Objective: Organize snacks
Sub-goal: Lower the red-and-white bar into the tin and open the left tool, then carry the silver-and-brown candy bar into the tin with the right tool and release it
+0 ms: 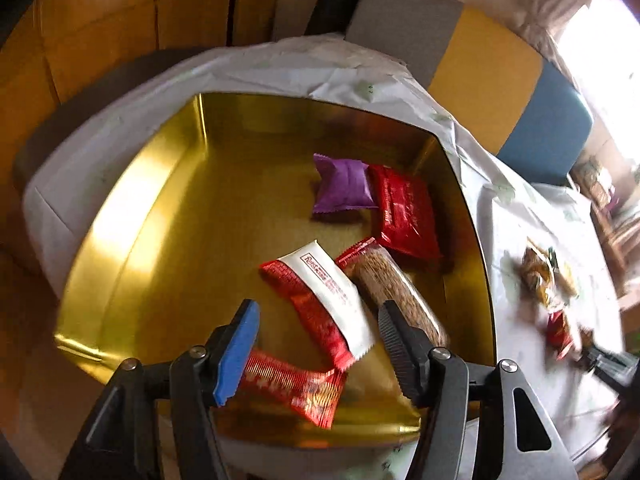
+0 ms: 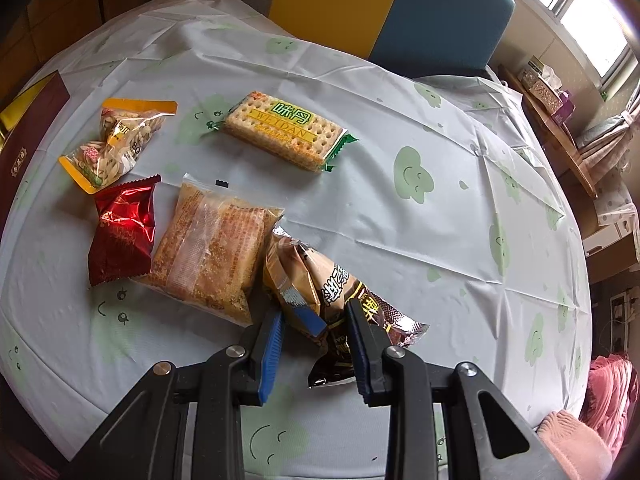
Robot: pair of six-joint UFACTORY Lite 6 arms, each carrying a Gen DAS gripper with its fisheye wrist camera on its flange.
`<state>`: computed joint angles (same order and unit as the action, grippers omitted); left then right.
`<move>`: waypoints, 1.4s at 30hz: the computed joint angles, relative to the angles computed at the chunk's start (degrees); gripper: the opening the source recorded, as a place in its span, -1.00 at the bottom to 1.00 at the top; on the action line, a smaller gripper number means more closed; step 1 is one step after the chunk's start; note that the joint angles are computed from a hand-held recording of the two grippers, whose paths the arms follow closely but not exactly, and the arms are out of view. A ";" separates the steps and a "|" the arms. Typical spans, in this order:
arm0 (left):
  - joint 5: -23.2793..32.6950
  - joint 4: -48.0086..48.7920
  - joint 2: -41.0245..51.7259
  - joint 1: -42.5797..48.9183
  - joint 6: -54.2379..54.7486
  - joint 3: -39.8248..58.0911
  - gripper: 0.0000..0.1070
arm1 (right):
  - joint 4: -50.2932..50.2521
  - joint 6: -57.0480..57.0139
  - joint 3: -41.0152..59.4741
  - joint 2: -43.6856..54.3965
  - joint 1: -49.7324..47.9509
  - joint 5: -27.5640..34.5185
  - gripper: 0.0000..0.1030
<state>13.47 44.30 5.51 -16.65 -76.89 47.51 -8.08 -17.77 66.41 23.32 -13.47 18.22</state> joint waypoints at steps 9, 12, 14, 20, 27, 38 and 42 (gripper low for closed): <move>10.56 15.64 -8.66 -9.41 -14.80 -3.91 0.18 | 6.07 -5.11 0.98 0.27 -0.98 0.93 -0.41; 12.56 17.97 -9.79 -11.47 -16.58 -4.16 0.18 | 9.91 -7.88 1.70 0.38 -1.88 1.44 -0.41; 13.36 17.70 -10.36 -12.37 -16.55 -4.32 0.18 | 12.38 -9.76 2.02 0.31 -2.43 1.60 -0.41; 14.61 19.19 -11.58 -13.83 -18.35 -5.73 0.18 | 21.31 -15.79 3.77 0.55 -4.77 2.44 -0.41; 13.96 21.76 -13.67 -12.92 -21.00 -8.85 0.17 | 42.00 -32.79 2.60 -4.23 -6.36 8.20 -0.41; 9.48 23.20 -18.70 -7.18 -24.10 -15.35 0.17 | 46.53 -31.32 1.83 -11.94 14.95 12.18 -0.41; 9.47 23.94 -21.13 -4.35 -24.47 -17.56 0.17 | 45.94 -27.70 9.25 -7.61 26.63 12.48 -0.41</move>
<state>22.93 68.24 -15.62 -21.00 -101.36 29.95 37.86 -45.47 75.66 15.71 13.17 30.70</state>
